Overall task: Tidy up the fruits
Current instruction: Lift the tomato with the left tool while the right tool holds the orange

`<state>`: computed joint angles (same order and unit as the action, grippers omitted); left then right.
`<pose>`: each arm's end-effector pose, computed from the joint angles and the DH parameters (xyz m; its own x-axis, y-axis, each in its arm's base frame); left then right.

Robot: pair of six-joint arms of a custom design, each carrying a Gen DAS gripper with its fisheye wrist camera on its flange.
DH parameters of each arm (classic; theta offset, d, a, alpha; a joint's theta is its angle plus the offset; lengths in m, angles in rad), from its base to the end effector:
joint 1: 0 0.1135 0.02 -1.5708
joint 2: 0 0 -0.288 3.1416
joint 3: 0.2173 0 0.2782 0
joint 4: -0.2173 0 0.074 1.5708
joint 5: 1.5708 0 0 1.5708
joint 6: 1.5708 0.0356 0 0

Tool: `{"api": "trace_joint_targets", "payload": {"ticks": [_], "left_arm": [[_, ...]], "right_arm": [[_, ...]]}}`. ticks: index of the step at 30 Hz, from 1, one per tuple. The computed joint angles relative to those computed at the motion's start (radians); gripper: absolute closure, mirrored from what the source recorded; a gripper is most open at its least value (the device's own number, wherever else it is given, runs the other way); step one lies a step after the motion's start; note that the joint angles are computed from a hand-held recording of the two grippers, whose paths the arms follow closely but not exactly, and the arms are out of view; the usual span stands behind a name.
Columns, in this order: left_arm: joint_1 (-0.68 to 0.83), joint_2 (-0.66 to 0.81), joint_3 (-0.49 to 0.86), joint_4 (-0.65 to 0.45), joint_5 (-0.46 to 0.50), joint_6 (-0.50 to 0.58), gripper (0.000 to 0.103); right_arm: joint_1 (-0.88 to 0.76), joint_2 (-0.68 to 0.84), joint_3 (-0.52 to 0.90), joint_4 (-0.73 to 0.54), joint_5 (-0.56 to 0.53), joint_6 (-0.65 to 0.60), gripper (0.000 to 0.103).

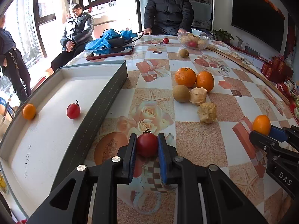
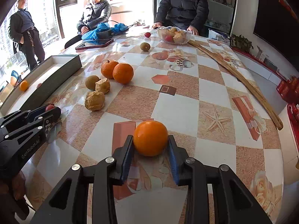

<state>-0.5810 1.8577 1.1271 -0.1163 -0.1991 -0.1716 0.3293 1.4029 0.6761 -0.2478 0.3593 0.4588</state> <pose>0.3516 -0.2224 0.1715 -0.6903 0.2530 -0.6779 0.3153 0.9484 0.0329 0.2643 0.0771 0.1730 -0.7534 0.1807 -0.6323 0.2429 0.9700 -0.0122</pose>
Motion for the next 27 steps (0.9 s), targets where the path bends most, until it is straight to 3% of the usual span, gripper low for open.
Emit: {"api": "trace_joint_targets", "payload": {"ticks": [27], "left_arm": [[-0.009,0.004,0.003,0.003,-0.021,0.008,0.079]], "right_arm": [[0.008,0.004,0.002,-0.003,0.014,0.005,0.067]]}}
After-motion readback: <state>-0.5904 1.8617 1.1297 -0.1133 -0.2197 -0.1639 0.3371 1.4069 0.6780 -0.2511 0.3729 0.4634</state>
